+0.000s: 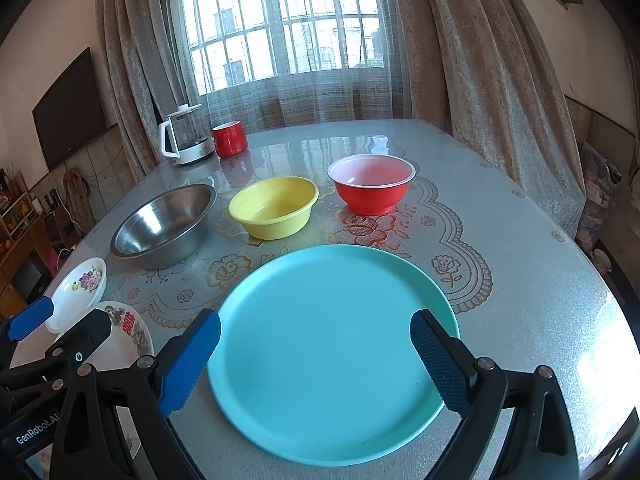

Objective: Organize plates and bowls

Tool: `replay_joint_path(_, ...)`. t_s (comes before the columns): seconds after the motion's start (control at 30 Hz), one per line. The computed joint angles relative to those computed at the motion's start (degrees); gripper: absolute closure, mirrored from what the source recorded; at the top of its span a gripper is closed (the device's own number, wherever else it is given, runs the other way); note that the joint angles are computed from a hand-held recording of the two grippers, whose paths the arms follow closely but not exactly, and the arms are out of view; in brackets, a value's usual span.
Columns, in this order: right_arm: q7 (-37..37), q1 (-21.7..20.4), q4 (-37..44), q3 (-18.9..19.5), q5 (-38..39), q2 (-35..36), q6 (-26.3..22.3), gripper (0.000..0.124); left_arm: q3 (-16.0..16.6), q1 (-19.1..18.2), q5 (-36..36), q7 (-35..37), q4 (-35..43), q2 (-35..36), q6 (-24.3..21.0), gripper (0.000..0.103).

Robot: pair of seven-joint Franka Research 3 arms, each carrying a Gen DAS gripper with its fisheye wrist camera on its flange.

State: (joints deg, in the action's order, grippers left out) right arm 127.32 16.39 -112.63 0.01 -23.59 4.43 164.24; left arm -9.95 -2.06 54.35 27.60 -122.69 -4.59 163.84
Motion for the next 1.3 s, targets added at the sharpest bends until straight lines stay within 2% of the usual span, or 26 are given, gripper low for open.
replay_joint_path(0.27, -0.3, -0.31, -0.46, -0.06, 0.67, -0.22, 0.5, 0.026, -0.17, -1.02, 0.49, -0.43, 1.45, 1.24, -1.0, 0.009)
replay_joint_path(0.47, -1.28, -0.84, -1.09, -0.04, 2.23, -0.54, 1.25, 0.027, 0.24, -1.61, -2.49, 2.57, 1.91, 1.8, -1.08, 0.009)
replay_joint_path(0.57, -2.7, -1.41, -1.49, 0.04, 4.34, -0.83, 1.5, 0.031, 0.58, -1.97, -6.88, 7.24, 2.18, 2.25, -0.72, 0.009)
replay_joint_path(0.63, -4.93, -2.13, -1.85, 0.21, 7.82, -1.07, 1.78, 0.032, 0.9, -2.53, -14.32, 14.91, 2.59, 2.95, -0.45, 0.01)
replay_joint_path(0.7, -7.31, -3.07, -2.38, 0.21, 12.12, -1.49, 2.03, 0.039, 0.91, -2.78, -17.43, 19.0, 3.54, 3.72, -0.82, 0.017)
replay_joint_path(0.73, -7.7, -3.51, -2.54, 0.03, 13.39, -1.63, 1.95, 0.042, 0.88, -2.98, -19.73, 22.04, 4.2, 4.23, -1.16, 0.025)
replay_joint_path(0.8, -8.48, -4.42, -3.04, -0.27, 15.84, -2.03, 1.48, 0.055, 0.72, -3.37, -26.45, 29.32, 5.68, 5.51, -1.71, 0.031)
replay_joint_path(0.87, -10.42, -5.38, -3.28, -0.36, 19.16, -2.21, 0.44, 0.066, 0.45, -3.78, -29.53, 33.29, 7.66, 6.93, -3.56, 0.048)
replay_joint_path(1.03, -15.4, -7.15, -3.4, -0.39, 26.56, -1.77, -2.7, 0.083, -0.41, -4.75, -35.35, 41.91, 13.21, 11.14, -8.34, 0.064)
replay_joint_path(1.17, -19.4, -7.77, -3.26, -0.23, 31.34, -1.09, -4.77, 0.089, -0.83, -5.57, -38.0, 46.03, 17.88, 14.6, -12.57, 0.069)
replay_joint_path(1.3, -23.49, -7.96, -3.17, 0.07, 35.27, -0.62, -5.86, 0.094, -0.31, -6.87, -36.18, 46.57, 21.85, 17.61, -15.74, 0.072)
